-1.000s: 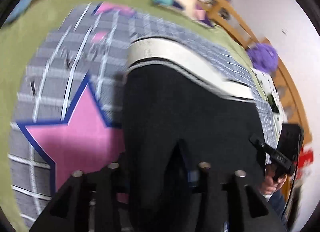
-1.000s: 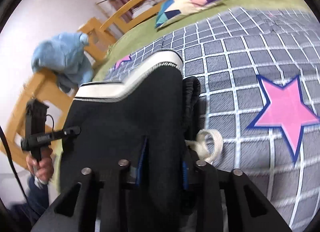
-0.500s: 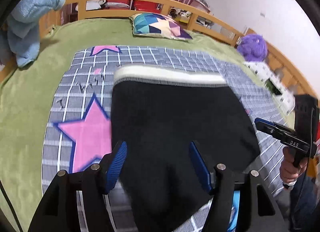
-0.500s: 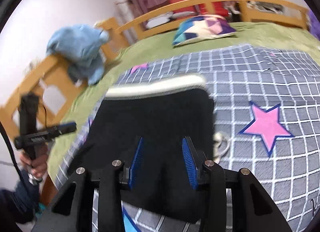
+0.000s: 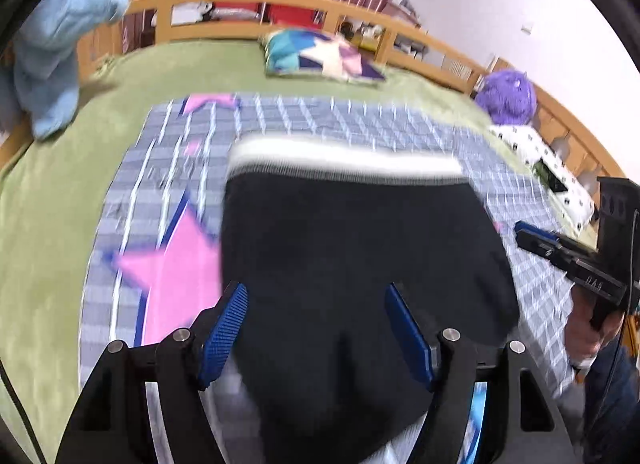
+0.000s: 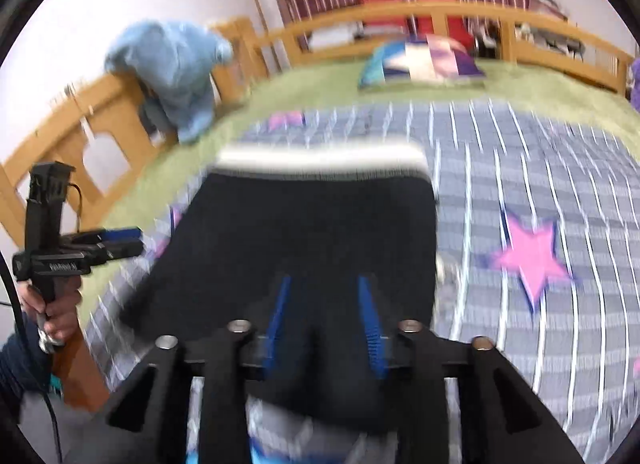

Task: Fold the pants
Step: 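Lower the folded bundle onto the blanket and open both grippers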

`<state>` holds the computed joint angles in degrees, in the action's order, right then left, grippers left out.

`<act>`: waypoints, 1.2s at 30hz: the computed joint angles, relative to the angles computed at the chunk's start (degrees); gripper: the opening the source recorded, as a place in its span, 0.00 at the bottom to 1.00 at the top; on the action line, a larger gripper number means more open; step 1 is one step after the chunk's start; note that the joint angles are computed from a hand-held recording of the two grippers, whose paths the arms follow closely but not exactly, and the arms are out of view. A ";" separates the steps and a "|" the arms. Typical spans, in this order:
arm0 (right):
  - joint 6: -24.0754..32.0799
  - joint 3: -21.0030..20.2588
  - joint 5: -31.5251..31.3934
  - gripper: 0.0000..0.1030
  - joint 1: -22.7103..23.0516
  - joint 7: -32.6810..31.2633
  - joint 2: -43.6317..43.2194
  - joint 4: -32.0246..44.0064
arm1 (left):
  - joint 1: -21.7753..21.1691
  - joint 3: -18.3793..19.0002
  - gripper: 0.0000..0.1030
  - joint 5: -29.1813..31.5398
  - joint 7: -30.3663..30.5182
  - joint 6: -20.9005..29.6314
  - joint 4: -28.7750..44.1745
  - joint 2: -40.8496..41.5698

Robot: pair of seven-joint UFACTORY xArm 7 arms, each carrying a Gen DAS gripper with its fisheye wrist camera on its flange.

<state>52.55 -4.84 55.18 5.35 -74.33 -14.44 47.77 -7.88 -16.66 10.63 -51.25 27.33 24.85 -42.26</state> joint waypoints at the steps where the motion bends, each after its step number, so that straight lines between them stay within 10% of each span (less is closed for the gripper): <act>1: -1.87 0.66 1.96 0.38 0.98 -0.23 1.24 1.13 | 1.95 -0.45 0.68 1.30 -0.01 -1.62 1.61 2.66; 7: -17.39 7.82 8.08 0.52 5.31 1.12 14.53 10.34 | 22.85 -14.92 0.68 22.37 -13.11 -3.37 15.20 24.29; 10: -28.94 10.32 2.51 0.47 7.10 0.81 21.26 11.50 | 24.18 -15.20 0.71 29.25 -18.71 -5.80 15.39 30.50; 27: -30.05 12.88 7.16 0.47 3.88 -1.94 19.39 9.48 | 13.52 -3.42 0.70 37.76 -29.67 -9.52 9.59 24.81; 36: -29.22 11.21 -2.74 0.46 3.60 10.68 18.05 8.19 | 3.86 4.38 0.76 22.39 -16.91 -0.35 6.70 20.39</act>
<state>23.33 6.38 52.43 8.95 -63.65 3.62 55.96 -4.02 -12.28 33.01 -68.16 26.98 31.55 -21.87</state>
